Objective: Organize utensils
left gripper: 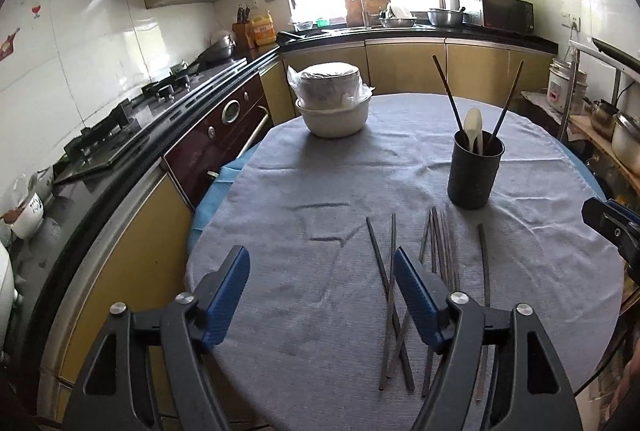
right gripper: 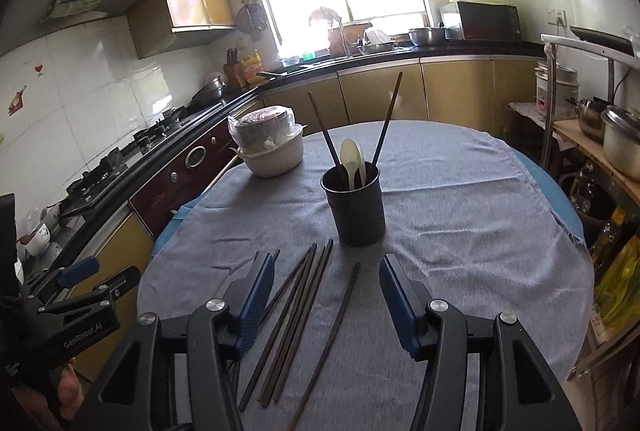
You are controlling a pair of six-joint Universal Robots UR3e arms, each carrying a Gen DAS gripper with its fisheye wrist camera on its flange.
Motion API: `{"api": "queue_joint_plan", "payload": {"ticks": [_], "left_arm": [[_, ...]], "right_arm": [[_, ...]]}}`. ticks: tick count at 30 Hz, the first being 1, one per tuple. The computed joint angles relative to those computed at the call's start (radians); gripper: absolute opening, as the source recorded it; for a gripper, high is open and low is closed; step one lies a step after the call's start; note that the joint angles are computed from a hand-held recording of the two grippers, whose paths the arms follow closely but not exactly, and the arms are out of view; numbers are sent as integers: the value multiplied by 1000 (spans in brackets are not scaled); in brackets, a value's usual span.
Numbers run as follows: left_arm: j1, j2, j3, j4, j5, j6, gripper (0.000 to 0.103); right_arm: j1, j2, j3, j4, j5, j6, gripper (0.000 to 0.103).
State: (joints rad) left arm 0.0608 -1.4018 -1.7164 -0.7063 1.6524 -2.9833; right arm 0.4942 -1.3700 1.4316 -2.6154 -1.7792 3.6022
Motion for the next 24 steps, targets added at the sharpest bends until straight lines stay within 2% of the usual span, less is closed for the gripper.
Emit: {"api": "queue_joint_plan", "payload": {"ticks": [13,24], "left_arm": [[-38,-11,19,-9,34,-19,80],[-33,-15,16,-21,32,-14,81]], "right_arm": [[-39,-66,95,-45,28,-4,58],[-32,-50,90,-34,49,-5,58]]}}
